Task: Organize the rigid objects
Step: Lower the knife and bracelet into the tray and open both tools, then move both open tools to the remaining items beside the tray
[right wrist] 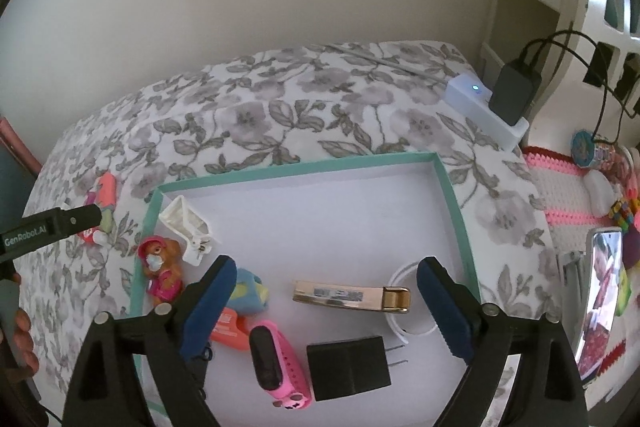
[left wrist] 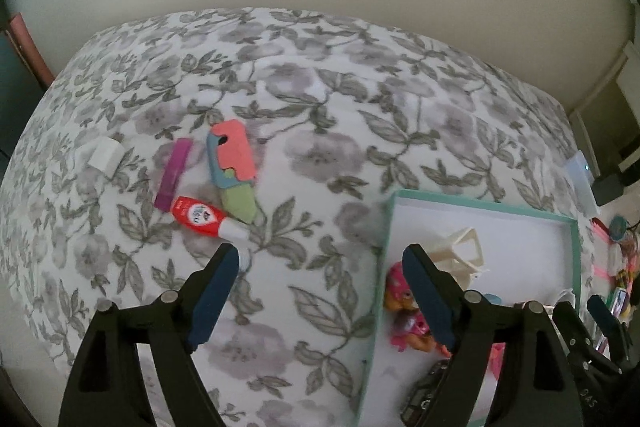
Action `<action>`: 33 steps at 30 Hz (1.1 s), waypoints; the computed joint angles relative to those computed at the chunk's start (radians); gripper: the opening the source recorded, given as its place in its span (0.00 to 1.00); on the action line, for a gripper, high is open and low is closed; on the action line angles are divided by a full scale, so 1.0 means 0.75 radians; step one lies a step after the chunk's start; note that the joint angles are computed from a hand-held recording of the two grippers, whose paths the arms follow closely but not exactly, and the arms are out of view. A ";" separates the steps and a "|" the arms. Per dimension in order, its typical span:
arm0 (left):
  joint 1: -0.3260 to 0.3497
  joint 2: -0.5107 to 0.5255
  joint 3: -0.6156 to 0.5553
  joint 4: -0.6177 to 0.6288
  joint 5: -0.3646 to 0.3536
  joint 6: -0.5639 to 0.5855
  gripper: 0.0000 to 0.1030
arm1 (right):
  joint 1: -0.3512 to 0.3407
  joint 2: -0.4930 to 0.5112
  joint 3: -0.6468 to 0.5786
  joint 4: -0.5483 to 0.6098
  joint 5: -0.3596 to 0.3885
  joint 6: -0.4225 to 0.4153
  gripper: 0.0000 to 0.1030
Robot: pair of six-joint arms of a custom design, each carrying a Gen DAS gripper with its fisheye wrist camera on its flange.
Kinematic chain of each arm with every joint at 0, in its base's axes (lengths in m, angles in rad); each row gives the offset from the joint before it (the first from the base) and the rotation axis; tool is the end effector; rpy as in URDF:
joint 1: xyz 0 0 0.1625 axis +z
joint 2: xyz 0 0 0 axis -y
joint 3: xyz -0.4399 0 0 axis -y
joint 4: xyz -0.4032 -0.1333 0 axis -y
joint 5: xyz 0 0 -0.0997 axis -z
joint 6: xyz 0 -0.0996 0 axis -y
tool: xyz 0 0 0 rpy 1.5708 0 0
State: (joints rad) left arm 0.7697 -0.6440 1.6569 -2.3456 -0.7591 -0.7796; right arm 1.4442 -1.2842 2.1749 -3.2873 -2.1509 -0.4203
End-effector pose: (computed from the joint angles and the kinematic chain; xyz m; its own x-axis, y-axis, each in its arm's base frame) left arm -0.3208 -0.5972 -0.0056 -0.7439 -0.0392 -0.6672 0.2460 0.9121 -0.3279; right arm 0.0141 -0.5126 0.2878 -0.7460 0.1869 0.6392 -0.2396 0.8202 -0.5195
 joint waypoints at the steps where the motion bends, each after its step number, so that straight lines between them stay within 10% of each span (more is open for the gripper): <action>1: 0.002 -0.005 0.005 0.001 0.008 0.001 0.82 | 0.003 0.005 -0.001 -0.002 -0.002 -0.001 0.93; 23: 0.072 -0.263 0.245 -0.345 0.318 0.120 0.95 | 0.164 0.131 -0.035 -0.090 0.009 -0.045 1.00; 33: 0.184 -0.405 0.270 -0.221 0.305 -0.028 0.95 | 0.296 0.300 -0.154 -0.081 0.056 -0.099 1.00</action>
State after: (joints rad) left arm 0.9074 -0.9475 1.8593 -2.5117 -0.5304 -0.8004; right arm 1.6659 -1.0591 2.0593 -3.3481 -2.1086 -0.4948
